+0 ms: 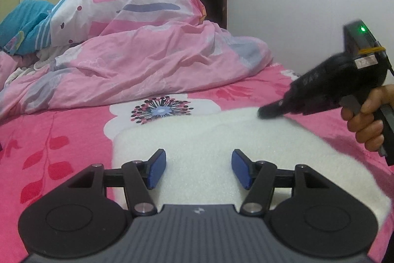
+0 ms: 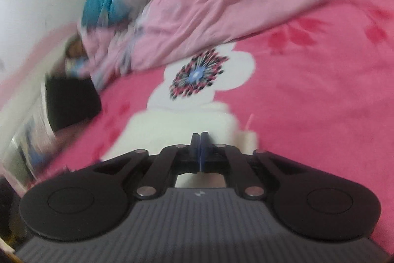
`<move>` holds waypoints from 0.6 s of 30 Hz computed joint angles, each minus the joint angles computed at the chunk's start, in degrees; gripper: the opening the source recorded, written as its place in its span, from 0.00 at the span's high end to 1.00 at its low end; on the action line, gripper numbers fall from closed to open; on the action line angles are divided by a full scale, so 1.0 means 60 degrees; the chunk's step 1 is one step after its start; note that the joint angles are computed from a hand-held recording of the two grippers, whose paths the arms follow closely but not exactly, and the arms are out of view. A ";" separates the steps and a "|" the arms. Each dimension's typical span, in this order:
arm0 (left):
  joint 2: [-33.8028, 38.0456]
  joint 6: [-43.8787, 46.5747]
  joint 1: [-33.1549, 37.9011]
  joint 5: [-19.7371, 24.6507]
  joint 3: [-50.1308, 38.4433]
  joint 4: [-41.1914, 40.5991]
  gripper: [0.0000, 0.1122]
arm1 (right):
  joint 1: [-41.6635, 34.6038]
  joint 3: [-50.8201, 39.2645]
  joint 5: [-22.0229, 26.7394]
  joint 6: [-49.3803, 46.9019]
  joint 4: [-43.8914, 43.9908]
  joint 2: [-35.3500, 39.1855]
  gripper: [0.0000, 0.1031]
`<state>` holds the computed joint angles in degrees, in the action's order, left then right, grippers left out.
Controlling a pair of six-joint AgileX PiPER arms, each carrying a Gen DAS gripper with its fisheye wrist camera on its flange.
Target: Fold clothes
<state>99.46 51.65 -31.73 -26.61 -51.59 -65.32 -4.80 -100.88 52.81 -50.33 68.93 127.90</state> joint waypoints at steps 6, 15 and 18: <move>0.0036 0.0650 -0.0015 0.0044 -0.0183 -0.0583 0.44 | -0.0702 0.1651 0.1188 -0.1959 0.1203 -0.0980 0.94; 0.0069 0.1575 0.0019 0.0194 -0.0441 -0.1390 0.42 | -0.1519 0.5185 -0.0569 -0.2625 0.2303 -0.3032 0.94; 0.0105 0.1597 -0.0012 0.0134 -0.0458 -0.1411 0.42 | -0.2094 0.6554 0.0471 -0.3270 0.2533 -0.3751 0.94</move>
